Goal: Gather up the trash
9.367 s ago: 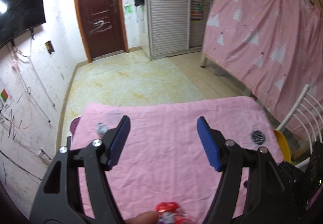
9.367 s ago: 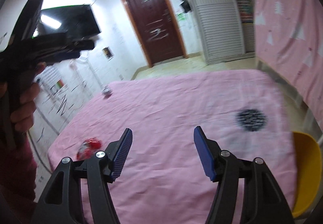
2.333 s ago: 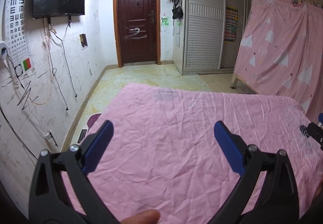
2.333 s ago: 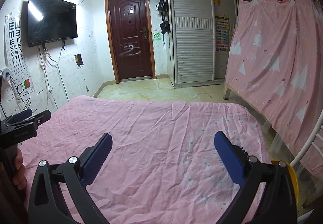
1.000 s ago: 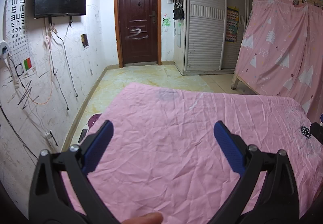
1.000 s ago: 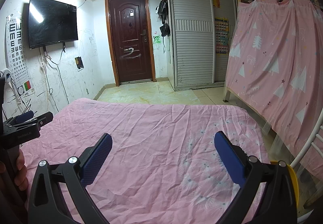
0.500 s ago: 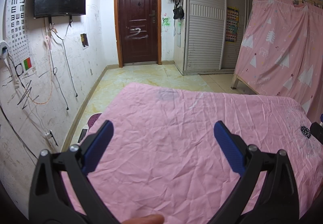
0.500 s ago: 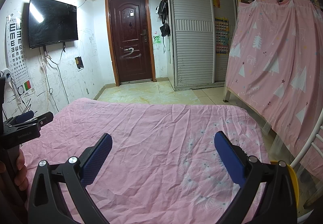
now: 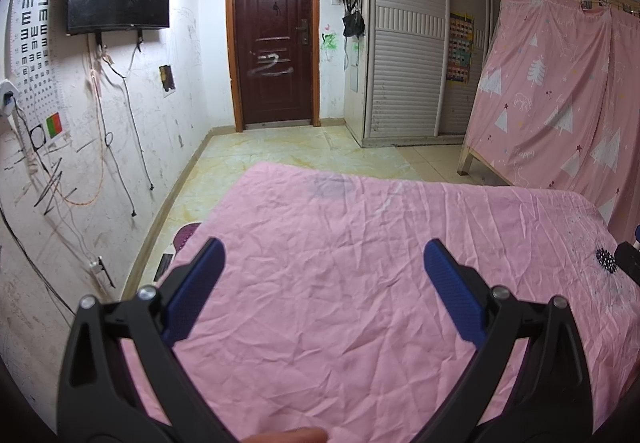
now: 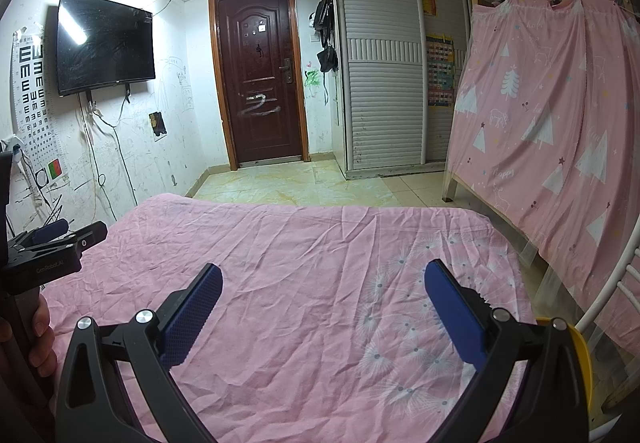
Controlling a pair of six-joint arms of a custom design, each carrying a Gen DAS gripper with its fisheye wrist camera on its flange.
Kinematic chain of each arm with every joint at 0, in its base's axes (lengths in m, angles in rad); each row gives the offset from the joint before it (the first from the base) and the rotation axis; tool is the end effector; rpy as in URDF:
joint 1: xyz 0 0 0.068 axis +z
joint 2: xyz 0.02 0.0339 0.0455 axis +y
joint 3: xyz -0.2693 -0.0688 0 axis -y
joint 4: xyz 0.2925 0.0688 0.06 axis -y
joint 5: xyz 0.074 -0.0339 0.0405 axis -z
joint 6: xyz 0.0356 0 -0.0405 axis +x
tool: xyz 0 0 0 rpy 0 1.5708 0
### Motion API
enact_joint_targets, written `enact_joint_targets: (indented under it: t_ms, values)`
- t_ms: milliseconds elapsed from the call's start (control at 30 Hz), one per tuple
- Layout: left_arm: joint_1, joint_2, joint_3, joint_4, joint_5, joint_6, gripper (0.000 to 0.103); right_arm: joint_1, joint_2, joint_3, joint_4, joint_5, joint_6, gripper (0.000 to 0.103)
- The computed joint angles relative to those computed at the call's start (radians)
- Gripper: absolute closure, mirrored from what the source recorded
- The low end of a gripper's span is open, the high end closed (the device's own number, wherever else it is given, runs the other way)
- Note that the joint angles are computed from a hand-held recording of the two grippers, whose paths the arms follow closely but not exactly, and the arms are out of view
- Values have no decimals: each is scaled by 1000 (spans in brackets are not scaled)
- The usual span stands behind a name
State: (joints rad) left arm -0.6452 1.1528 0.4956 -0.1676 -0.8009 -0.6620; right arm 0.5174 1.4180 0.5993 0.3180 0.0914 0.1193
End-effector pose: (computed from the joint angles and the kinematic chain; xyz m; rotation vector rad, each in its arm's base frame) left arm 0.2119 -0.1275 0.1559 -0.3630 2.0827 0.2047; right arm 0.2786 0.1548 0.1545 -0.3563 2.0519 0.2958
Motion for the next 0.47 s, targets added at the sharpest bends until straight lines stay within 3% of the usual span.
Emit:
enact_joint_targets:
  t_ms: [467]
  values:
    - [-2,20,8,-7,8,-18,7,-26,53,64,-83,-8,29,9]
